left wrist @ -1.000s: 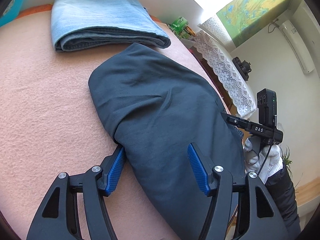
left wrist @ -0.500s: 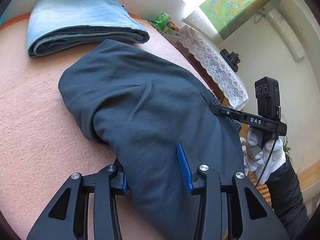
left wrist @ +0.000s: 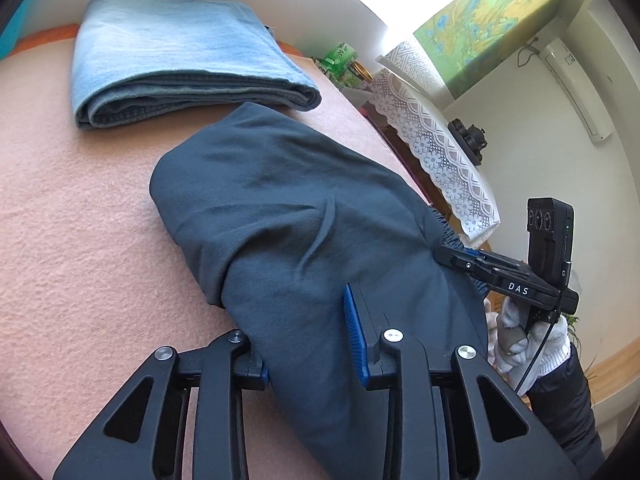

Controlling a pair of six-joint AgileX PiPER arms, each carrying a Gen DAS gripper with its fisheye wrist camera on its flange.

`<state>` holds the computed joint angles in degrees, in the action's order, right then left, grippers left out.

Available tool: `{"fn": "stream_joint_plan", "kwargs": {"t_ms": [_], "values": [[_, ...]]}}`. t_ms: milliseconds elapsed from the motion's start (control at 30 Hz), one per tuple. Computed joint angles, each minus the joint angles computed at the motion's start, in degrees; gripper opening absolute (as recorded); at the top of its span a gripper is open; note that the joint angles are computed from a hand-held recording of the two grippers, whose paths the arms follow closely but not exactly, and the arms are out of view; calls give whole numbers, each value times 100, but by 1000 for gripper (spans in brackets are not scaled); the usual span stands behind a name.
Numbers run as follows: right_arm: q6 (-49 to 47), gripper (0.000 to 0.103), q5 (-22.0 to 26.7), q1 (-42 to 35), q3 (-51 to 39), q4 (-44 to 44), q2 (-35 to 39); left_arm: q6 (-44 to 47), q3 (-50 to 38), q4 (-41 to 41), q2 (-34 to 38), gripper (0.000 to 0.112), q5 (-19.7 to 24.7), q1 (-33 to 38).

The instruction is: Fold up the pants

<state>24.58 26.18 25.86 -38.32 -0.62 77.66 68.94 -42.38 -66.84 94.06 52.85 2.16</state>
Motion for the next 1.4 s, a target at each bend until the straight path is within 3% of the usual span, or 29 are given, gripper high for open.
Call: {"fn": "stream_joint_plan", "kwargs": {"t_ms": [100,233,400,500,533,567,600,767,833,900,1067,1133,1300,1367,1400], "values": [[1045,43,642,314,-541,-1051,-39,-96,20,166,43,31,122,156],[1655,44,1049,1100,-1172,-1602,25,-188,-137,286,145,49,368,489],[2477,44,565,2726,-1242,-1831,323,-621,-583,303,520,50,517,766],[2843,44,20,3493,-1264,-1869,847,-648,-756,323,664,50,633,910],[2758,42,-101,3660,-1327,-1739,1070,-661,-809,302,742,50,668,957],[2457,34,-201,3765,-1395,-1444,1269,-639,-898,270,866,50,777,993],[2207,28,-278,3851,-1430,-1196,1428,-634,-969,245,945,50,832,1007],[2025,22,-220,4020,-1343,-999,1603,-601,-1180,49,1159,43,889,1044],[1995,21,-350,4005,-1140,-821,1480,-567,-1204,48,1160,7,811,958],[2193,15,-349,4038,-1055,-996,1436,-431,-1196,2,1128,7,772,885],[2610,14,-86,4267,-1152,-1383,1463,-383,-1355,-114,973,5,461,720],[2812,14,31,4378,-1223,-1563,1502,-387,-1451,-187,851,4,132,614],[2952,14,-213,4321,-1057,-1565,1406,-368,-1547,58,706,4,-87,647],[3203,14,-197,4350,-927,-1760,1195,-524,-1538,304,592,8,28,754],[3385,14,-179,4338,-810,-1914,1018,-559,-1491,403,496,17,98,821]]}}
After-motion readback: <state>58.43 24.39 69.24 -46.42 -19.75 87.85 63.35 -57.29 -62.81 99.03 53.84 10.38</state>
